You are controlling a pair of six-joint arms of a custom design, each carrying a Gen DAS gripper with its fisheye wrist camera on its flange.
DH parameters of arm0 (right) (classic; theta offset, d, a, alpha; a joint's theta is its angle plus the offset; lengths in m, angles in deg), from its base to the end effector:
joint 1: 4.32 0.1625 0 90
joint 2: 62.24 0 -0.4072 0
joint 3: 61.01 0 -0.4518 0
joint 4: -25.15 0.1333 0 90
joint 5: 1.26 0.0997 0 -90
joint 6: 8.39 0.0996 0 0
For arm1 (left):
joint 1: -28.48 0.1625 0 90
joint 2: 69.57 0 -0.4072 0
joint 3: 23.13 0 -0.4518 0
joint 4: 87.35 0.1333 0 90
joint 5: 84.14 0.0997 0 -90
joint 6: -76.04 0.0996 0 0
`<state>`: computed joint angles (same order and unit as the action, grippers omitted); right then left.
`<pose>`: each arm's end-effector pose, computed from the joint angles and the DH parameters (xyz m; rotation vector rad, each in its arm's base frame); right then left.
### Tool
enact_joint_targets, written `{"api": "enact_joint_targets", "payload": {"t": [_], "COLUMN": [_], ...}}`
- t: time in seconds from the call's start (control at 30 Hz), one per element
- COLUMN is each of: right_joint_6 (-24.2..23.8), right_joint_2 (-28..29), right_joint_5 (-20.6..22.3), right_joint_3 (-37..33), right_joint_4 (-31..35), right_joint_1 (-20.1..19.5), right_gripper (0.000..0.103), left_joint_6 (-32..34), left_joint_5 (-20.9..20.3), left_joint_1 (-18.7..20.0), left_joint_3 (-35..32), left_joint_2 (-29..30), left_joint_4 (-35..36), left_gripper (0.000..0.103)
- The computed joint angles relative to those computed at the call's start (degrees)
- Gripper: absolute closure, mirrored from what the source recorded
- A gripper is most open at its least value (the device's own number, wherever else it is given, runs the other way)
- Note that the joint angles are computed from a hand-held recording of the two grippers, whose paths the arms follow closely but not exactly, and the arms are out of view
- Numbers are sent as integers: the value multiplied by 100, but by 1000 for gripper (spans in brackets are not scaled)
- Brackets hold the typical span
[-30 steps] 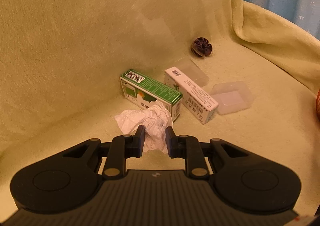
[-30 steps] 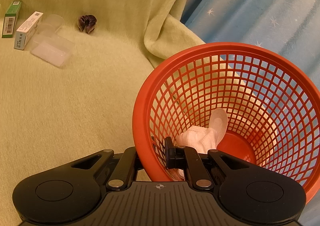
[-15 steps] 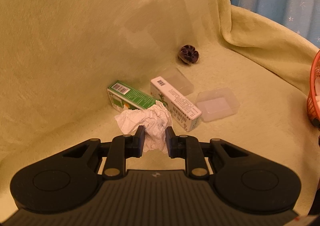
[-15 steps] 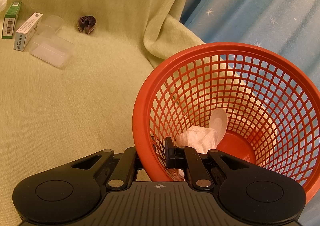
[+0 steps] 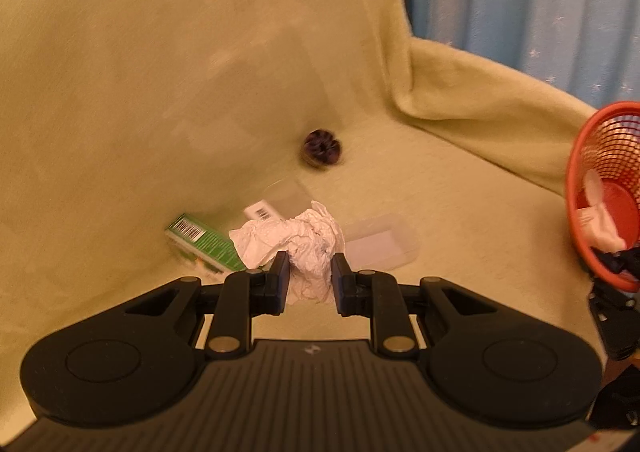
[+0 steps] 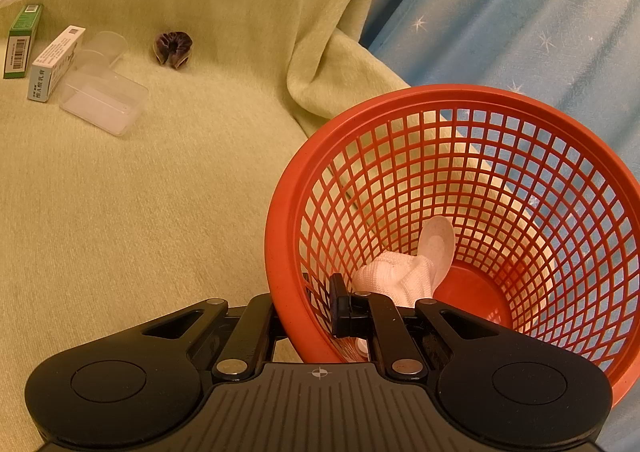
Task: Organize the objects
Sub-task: 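Carry the tissue with the left gripper and release it into the basket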
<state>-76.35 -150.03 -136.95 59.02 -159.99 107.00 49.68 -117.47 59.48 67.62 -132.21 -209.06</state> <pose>0.2415 -0.4481 0.3854 0.9898 -1.7011 0.7526 -0.4787 -0.5402 0.2629 0.6092 2.2192 -0.8943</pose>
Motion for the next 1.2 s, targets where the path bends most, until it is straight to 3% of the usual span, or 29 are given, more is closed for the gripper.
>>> {"api": "enact_joint_targets", "payload": {"t": [0.57,0.9,0.97,1.03,1.1,1.13,1.2], "right_joint_6": [-17,-10,-118,-103,-90,-83,-81], "right_joint_2": [-39,-44,-179,-196,-194,-195,-199], "right_joint_5": [136,141,484,538,545,551,573], "right_joint_3": [14,15,46,52,48,45,38], "right_joint_4": [98,99,387,407,408,412,430], "right_joint_1": [-21,-24,-93,-112,-113,-115,-125], "right_gripper": [98,98,98,98,98,98,98], "left_joint_6": [1738,2623,2901,3137,3332,3393,3437], "left_joint_5": [-1319,-2558,-2790,-3049,-3387,-3582,-3628], "left_joint_1": [-181,-215,-233,-234,-212,-188,-193], "left_joint_3": [-866,-1777,-2049,-2346,-2619,-2749,-2939], "left_joint_2": [862,1632,1861,2112,2351,2466,2640], "left_joint_4": [-1071,-1219,-1180,-1147,-1201,-1231,-1228], "left_gripper": [85,85,85,85,80,68,63]}}
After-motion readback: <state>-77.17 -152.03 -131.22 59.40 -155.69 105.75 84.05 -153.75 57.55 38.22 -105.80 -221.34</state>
